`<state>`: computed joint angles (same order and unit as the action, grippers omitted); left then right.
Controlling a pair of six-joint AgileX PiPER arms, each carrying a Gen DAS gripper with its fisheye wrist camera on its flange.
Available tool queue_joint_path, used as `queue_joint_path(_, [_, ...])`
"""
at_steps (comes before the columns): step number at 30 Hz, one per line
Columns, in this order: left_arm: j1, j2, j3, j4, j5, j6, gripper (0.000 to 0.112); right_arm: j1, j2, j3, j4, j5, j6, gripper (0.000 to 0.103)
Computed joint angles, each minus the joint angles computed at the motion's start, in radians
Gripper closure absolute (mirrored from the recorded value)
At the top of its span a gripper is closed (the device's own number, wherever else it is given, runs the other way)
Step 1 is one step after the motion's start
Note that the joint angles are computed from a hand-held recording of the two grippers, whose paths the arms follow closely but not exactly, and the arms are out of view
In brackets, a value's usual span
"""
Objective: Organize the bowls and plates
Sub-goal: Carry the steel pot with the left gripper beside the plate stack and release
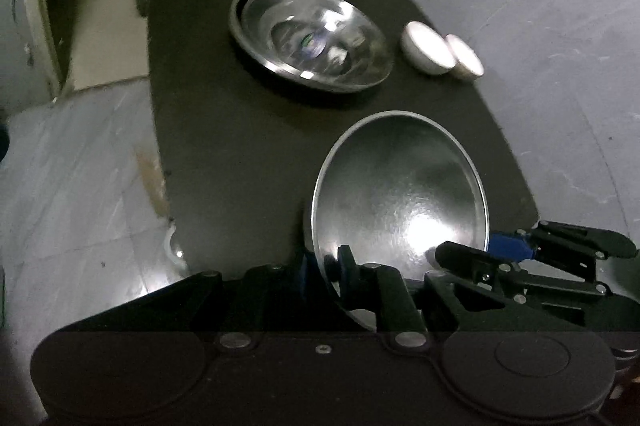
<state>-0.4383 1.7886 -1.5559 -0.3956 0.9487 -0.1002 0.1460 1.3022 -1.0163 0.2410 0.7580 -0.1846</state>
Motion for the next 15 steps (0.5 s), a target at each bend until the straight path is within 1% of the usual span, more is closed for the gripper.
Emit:
queue_joint_path(2, [0.008,-0.004,0.013,0.004,0.008,0.001,0.096,0.004,0.028,-0.008,0.004,-0.004,-0.015,0.076])
queue_joint_path(4, [0.007,-0.001,0.012,0.016,0.016,-0.001,0.095,0.015,0.064,-0.032,-0.014,0.009,-0.006,0.076])
queue_joint_path(6, [0.003,0.024,-0.017,0.035,0.033,-0.016,0.095,0.019,0.1,-0.059,-0.023,0.029,-0.005,0.076])
queue_joint_path(9, [-0.022,0.084,-0.103,0.095,0.072,-0.047,0.094,0.005,0.148,-0.089,-0.002,0.041,-0.038,0.076])
queue_joint_path(11, [-0.021,0.102,-0.128,0.101,0.087,-0.033,0.091,0.004,0.176,-0.116,-0.005,0.044,-0.031,0.076])
queue_joint_path(15, [-0.015,0.125,-0.16,0.1,0.103,-0.011,0.09,0.001,0.203,-0.146,-0.007,0.044,-0.024,0.076])
